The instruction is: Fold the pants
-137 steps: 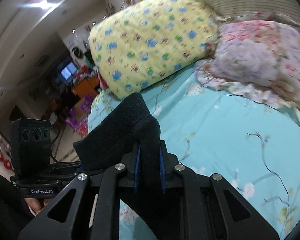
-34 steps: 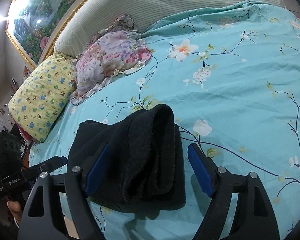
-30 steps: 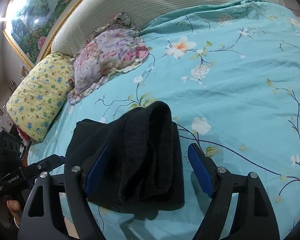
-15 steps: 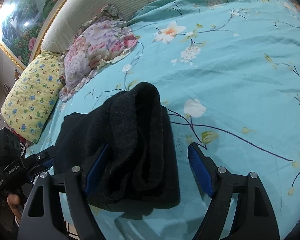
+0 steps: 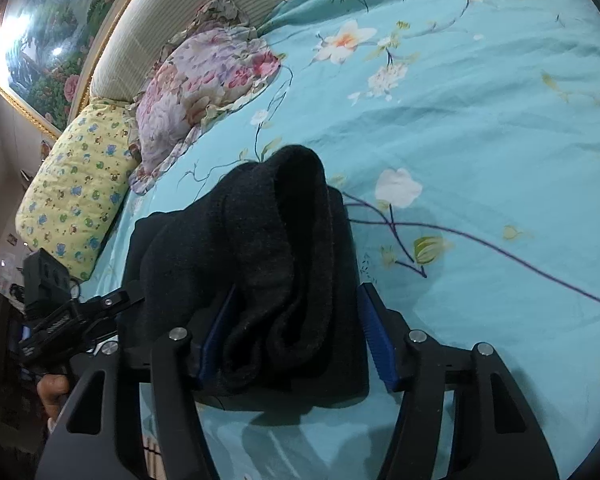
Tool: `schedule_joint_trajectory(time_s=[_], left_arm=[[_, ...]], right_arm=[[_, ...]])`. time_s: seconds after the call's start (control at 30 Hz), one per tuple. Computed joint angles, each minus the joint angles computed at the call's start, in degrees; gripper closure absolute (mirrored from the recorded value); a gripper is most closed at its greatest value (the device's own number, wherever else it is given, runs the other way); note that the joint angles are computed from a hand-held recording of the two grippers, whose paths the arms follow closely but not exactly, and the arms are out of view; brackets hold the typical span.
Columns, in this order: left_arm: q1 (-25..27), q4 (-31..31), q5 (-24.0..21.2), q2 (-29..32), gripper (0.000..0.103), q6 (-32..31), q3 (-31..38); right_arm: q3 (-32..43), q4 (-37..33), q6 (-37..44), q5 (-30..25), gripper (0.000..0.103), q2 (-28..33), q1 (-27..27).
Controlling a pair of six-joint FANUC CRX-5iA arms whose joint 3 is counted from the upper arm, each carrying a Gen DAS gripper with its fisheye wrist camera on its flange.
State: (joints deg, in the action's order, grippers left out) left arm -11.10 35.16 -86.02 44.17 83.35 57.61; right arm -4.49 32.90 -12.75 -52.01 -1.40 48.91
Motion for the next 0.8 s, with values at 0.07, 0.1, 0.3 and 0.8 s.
schedule_joint_trajectory(time_s=[0.07, 0.1, 0.3, 0.8], left_arm=[[0.11, 0.69, 0.28, 0.12, 0.022, 0.52, -0.47], [0.02, 0.47, 0.37, 0.13, 0.022, 0.36, -0.38], [-0.6, 0.16, 0.99, -0.33, 0.043, -1.38, -0.61], [0.69, 3.24, 5.16, -5.4, 0.072, -5.88, -6.26]], right_arm=[[-1.79, -0.41, -1.15, 2.88, 0.041, -1.02, -0.51], [-2.17, -0.39, -1.0, 3.48, 0.041, -1.24, -0.61], [-2.3, -0.35, -1.03, 4.34, 0.048, -1.18, -0.51], [0.66, 5.32, -2.11, 2.01, 0.066, 0.22, 1.17]])
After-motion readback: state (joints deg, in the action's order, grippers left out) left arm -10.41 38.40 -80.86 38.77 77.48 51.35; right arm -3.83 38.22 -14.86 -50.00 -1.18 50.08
